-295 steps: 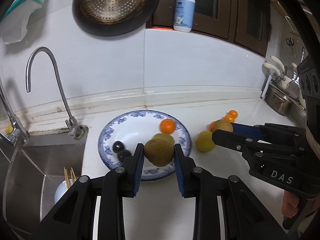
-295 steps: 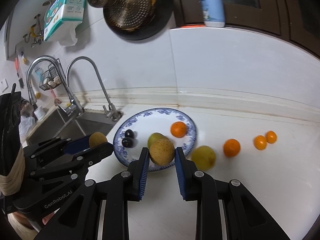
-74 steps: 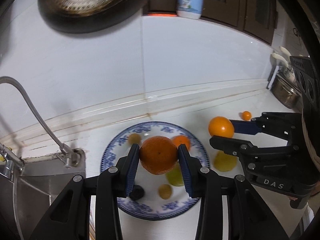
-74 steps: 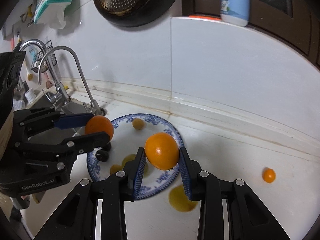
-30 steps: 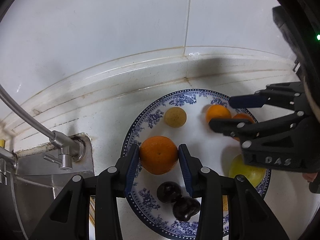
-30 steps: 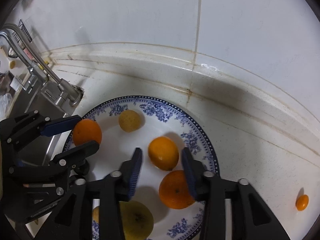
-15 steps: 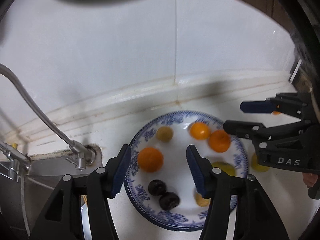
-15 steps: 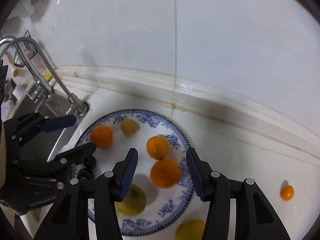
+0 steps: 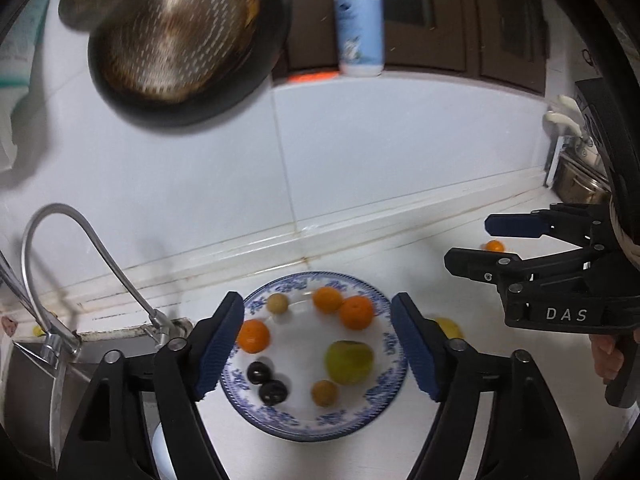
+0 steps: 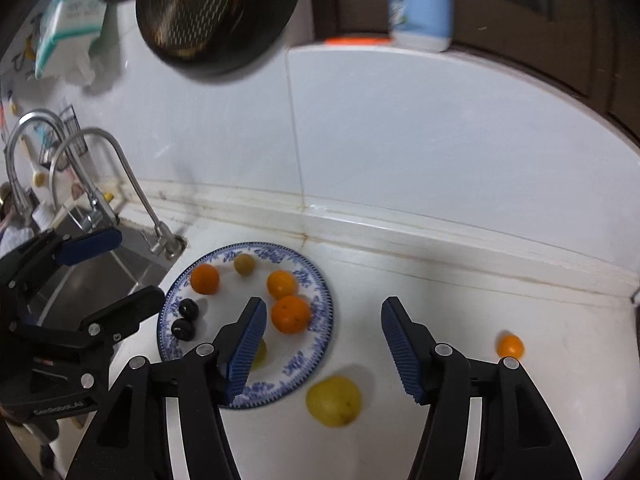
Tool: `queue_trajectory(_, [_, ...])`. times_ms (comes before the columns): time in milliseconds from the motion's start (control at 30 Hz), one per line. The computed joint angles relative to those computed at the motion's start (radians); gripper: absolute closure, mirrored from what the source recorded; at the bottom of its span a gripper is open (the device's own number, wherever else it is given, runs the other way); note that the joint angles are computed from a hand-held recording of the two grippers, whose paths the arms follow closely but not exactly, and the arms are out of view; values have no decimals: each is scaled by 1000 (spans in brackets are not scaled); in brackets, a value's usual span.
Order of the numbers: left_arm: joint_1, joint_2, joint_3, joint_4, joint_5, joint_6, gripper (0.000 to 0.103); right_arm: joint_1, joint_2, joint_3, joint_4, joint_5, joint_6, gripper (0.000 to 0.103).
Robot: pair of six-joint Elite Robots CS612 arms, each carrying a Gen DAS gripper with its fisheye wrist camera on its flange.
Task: Organize fruits
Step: 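Withdraw both grippers from the plate toward the yellow grapefruit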
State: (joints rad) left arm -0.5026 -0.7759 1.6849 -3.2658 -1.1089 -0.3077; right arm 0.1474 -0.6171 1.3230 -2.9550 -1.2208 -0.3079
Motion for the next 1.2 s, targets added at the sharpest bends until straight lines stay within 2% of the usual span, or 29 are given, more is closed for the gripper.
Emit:
queue_trajectory(233, [-46,4,9,-48,19,-6,20,-37,-45,100,-113,-5,20,37])
queue_trajectory(333, [-58,12,3,-55,2,-7,19,-52,-58,130,-140,-6,25,33])
queue_trajectory(567, [-75,53,-21,-100,-44,12,19,-78,-73,185,-186,-41,16,33])
queue_trajectory(733, [-77,90,-44,-130,-68,45,19,-84,-72,207,-215,-81,25,33])
queue_trajectory(900, [-58,124,-78,-116,-155,44,20,-82,-59,213,-227,-120,65,33])
queue_trajectory(1067, [-48,152,-116,-83,-180,81,21,-80,-44,208,-198,-140,105,33])
queue_trajectory(1200, [-41,171,-148,-17,-180,111,25,-78,-27,193,-177,-169,134,33])
